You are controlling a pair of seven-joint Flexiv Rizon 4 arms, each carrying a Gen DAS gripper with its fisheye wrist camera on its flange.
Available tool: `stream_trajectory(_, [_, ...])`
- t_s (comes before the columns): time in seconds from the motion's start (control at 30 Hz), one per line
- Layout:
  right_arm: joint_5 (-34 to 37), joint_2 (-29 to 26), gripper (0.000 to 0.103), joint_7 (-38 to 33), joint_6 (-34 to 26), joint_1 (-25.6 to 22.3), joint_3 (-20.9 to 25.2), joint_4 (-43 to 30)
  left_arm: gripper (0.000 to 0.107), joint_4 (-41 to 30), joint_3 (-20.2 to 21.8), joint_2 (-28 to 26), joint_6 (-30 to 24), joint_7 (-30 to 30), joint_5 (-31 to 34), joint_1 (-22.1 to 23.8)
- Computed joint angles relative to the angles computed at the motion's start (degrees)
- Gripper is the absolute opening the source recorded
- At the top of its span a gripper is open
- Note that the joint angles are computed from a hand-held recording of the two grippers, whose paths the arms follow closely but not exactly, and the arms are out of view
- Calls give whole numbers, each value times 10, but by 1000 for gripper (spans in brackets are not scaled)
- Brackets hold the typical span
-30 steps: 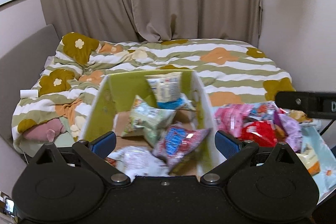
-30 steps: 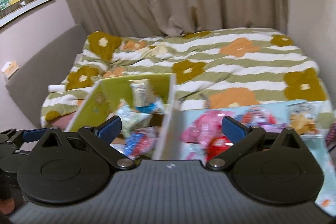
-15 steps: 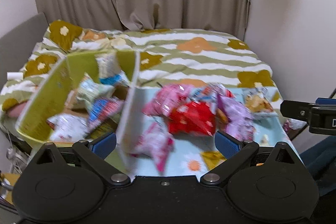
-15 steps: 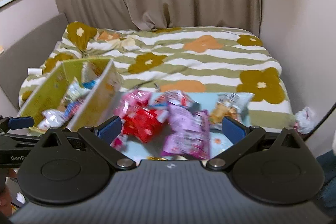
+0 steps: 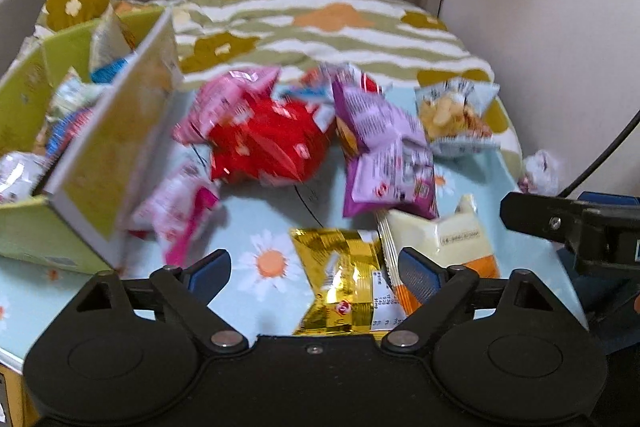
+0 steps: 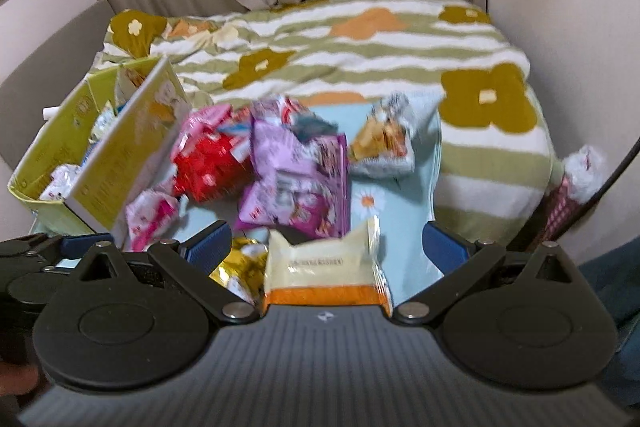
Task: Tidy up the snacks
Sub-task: 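Grasp the gold bag with left gripper while right grasps the cream-orange bag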
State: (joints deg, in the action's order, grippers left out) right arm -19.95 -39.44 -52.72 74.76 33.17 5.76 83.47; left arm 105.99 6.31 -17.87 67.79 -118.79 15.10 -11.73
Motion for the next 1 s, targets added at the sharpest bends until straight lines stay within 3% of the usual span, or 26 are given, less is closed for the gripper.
stream_trajectory(0.33, [32, -55, 103, -25, -16, -13, 24, -37, 80, -21, -6, -65, 3, 28, -32, -2])
stream_trajectory(0.43, [32, -69, 103, -31, -20, -9, 20, -48, 68, -20, -8, -73, -1, 45, -44, -1])
stream_trajectory(0.63, [36, -83, 103, -42, -22, -6, 20, -57, 59, -9, -3, -75, 11, 77, -52, -4])
stream_trajectory(1.0, [31, -105, 103, -54, -35, 6, 15, -82, 57, 5, 13, -62, 7, 86, -45, 0])
